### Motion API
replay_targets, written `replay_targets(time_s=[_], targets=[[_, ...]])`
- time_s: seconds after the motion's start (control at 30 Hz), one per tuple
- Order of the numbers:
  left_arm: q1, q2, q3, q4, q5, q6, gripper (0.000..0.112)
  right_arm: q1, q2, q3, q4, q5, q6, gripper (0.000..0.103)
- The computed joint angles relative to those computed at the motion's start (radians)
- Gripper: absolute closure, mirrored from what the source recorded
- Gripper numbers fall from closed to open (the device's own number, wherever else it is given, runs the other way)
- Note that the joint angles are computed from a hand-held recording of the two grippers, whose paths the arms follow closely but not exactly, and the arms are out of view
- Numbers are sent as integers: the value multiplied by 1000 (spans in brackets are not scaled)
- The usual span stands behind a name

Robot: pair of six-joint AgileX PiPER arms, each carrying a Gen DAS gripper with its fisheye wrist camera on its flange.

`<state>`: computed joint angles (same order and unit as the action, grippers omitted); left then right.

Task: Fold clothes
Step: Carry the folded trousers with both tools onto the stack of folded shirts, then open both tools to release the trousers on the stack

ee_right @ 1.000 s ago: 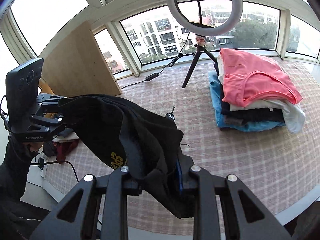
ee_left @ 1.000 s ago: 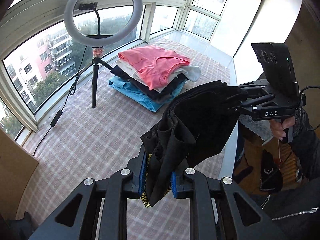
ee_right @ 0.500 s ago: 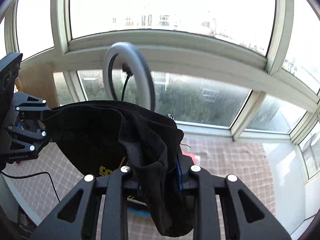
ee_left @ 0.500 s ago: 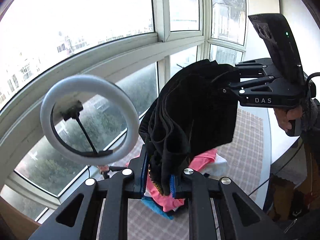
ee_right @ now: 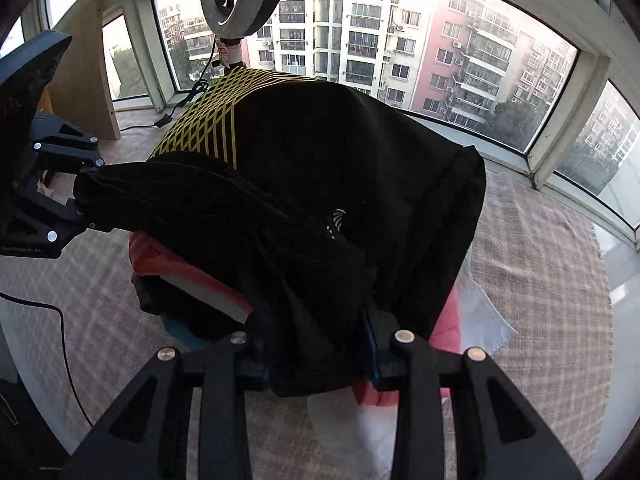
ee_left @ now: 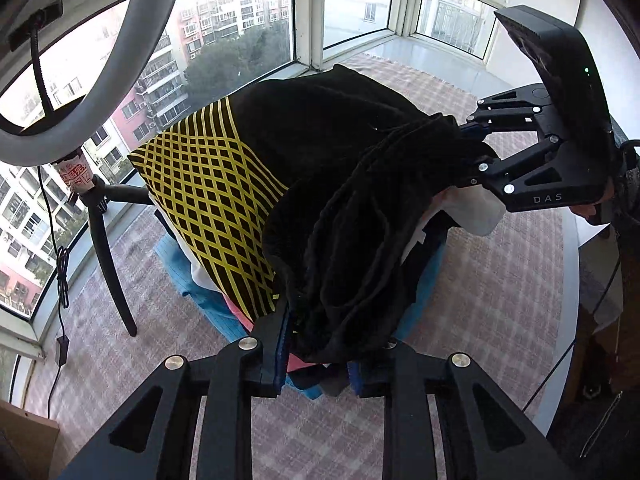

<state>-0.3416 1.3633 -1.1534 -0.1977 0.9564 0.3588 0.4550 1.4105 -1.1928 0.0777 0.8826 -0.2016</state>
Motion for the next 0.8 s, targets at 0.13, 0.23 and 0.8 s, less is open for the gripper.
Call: replay_targets(time_s=[0.13,0.23,0.8], targets=[[32,-52,35,-19,32,40,83,-39,-19,-43,-32,84,-26,47],[41,-121,43,-25,105,37,83,-78,-49,-54,-53,153,-75,47],[13,6,29,-118,-35,30,86,-201,197,-254,268,126,-6,72]])
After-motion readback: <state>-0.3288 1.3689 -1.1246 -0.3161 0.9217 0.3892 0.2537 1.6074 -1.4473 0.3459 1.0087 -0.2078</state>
